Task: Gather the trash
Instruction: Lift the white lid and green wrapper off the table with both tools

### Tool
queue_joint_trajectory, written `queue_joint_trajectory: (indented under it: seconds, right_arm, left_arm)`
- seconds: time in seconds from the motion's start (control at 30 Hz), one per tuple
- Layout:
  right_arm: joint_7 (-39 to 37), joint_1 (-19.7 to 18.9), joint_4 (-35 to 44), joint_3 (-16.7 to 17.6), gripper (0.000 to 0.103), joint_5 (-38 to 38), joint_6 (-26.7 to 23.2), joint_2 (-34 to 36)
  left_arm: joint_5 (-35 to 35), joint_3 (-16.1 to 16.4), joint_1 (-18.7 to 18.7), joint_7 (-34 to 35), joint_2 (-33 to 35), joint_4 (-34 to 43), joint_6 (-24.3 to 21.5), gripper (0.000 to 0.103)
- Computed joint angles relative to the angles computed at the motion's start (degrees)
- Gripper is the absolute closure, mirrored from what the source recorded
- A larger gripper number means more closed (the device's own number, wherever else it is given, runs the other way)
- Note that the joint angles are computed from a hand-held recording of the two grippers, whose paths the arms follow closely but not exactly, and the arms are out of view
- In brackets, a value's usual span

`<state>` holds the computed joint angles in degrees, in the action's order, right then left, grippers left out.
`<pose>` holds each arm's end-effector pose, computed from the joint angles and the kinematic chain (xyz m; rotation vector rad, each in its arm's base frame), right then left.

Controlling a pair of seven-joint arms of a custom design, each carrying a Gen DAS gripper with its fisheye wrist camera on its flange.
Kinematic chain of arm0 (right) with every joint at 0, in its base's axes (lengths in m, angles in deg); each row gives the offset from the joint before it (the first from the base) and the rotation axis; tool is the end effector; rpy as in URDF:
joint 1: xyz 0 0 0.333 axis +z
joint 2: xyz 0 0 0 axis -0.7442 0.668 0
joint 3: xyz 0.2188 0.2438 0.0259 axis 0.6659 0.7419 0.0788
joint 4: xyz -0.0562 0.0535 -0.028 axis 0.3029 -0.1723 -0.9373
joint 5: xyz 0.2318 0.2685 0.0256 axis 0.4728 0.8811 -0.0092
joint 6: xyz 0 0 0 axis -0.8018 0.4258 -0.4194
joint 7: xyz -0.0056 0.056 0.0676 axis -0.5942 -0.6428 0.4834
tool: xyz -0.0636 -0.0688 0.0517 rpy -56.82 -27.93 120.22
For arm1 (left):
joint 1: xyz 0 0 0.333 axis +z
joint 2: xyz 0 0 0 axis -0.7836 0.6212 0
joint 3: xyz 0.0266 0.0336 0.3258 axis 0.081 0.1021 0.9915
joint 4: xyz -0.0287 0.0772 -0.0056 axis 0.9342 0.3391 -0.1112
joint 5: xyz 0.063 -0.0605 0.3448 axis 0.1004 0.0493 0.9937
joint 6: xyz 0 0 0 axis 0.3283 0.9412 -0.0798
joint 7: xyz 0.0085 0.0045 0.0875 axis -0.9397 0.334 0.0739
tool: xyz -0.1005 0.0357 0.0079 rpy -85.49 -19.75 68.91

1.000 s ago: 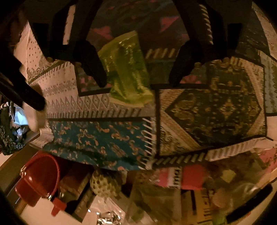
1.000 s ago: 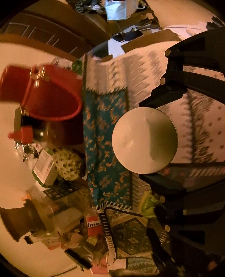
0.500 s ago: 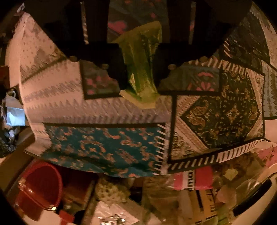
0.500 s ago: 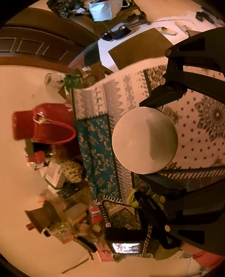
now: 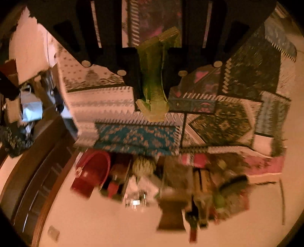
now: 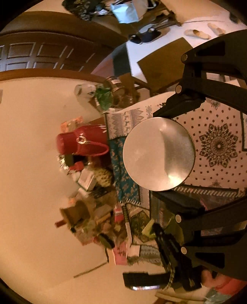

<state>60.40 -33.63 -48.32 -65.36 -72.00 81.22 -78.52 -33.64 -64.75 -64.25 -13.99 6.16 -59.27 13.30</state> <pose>0.5205 0.1917 0.8294 -1.9333 1.3749 -0.2892 0.5650 -0.1524 0.7929 -2.1785 1.4887 -0.6514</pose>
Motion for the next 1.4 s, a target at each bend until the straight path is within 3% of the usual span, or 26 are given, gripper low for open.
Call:
queue_joint_trajectory:
  seconds: [0.33,0.57,0.7,0.9,1.13,1.4]
  right_arm:
    - [-9.8,-0.3,-6.0,-0.9,0.033,8.6,3.4,-8.5]
    - [-10.3,2.1,-12.6,-1.7,0.033,10.3,7.6,-16.1]
    - [-7.3,4.0,-18.0,-1.4,0.033,7.9,10.4,-21.5]
    - [2.5,5.8,-28.8,1.5,0.033,0.5,13.5,-31.8]
    - [12.9,8.2,-36.3,3.7,0.034,-5.3,11.0,-41.4]
    - [19.3,10.1,-37.7,5.3,0.033,-9.7,5.5,-46.1]
  left_arm:
    - [14.2,-4.7,-4.7,-10.6,-11.1,-3.2,-1.2,0.084]
    - [18.2,-8.3,-2.8,-12.5,-19.2,-8.3,0.1,0.084]
    - [16.8,-9.6,-0.3,-11.4,-25.6,-14.4,3.0,0.084]
    - [9.2,-8.6,0.8,-6.4,-36.8,-25.3,6.6,0.084]
    - [1.6,-9.2,1.0,-2.0,-48.3,-33.9,4.9,0.084]
    - [-6.6,-10.0,2.7,0.9,-56.5,-38.6,2.6,0.084]
